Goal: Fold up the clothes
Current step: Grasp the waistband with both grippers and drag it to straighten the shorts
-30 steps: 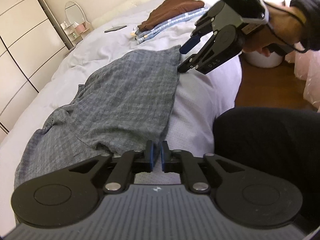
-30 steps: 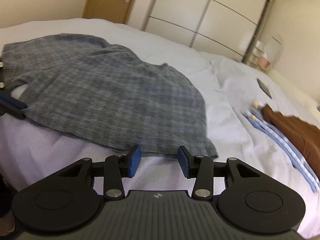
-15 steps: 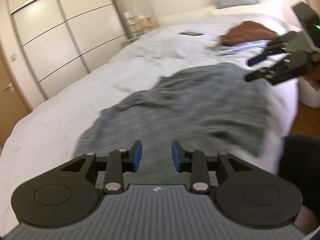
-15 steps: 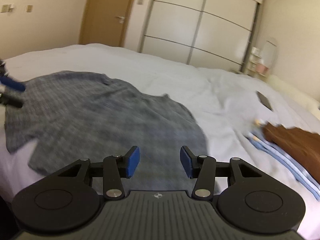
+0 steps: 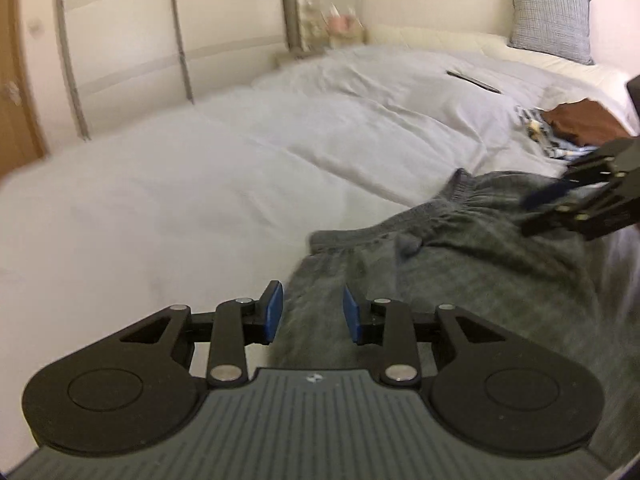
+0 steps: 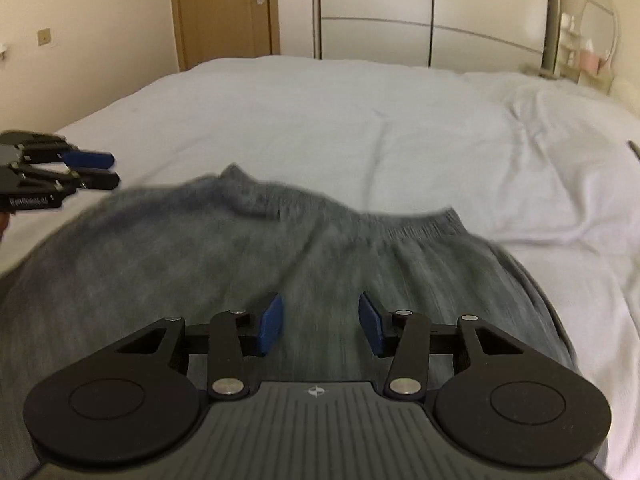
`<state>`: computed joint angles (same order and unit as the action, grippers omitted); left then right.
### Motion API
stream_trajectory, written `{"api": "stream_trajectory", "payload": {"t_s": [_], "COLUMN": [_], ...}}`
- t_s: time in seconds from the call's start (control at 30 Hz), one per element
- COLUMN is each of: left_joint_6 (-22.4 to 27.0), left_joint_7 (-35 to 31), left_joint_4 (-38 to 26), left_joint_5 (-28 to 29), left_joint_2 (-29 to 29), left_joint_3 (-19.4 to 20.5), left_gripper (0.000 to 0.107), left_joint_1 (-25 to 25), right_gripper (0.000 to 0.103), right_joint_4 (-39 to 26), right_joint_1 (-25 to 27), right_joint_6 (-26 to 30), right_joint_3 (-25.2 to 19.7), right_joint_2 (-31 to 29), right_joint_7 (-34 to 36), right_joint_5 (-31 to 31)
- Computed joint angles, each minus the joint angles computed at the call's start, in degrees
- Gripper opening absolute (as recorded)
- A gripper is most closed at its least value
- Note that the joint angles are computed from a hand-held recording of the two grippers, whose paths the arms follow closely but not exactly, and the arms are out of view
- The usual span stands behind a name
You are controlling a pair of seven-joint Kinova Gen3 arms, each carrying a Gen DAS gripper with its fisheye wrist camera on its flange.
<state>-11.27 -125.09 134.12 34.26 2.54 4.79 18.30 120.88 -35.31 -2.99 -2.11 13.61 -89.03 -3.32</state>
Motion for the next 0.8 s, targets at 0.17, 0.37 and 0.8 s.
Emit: {"api": "stream_trajectory", "payload": {"t_s": [0.17,0.37,0.8], "left_joint_6": [11.42,25.4,55.46], "left_joint_7": [-2.24,-15.09,-11.91], "left_joint_4": [-10.71,-22.54,-46.96], "left_joint_5": [-6.12,-7.04,-17.51], "left_joint_2": [5.84,11.53,26.84], "left_joint_3": [-7.19,0.02,13.12], "left_gripper": [0.027,0.028,0.019], "left_joint_1": [4.68,-5.09,-17.1], "right_gripper": [0.033,0.033,0.036], "right_joint_4": [-13.27,-21.63,-42.62], "right_joint_1": [-1.48,2.71,27.3], "right_joint_6": [11.47,19.92,45.88], "right_joint_3": [2.61,0.71,-22.58], "right_joint_2": [6.36,10.26,22.52], "right_joint_7": [6.6,19.11,48.89], "right_joint_5": [-8.56,-5.07,1.13]}}
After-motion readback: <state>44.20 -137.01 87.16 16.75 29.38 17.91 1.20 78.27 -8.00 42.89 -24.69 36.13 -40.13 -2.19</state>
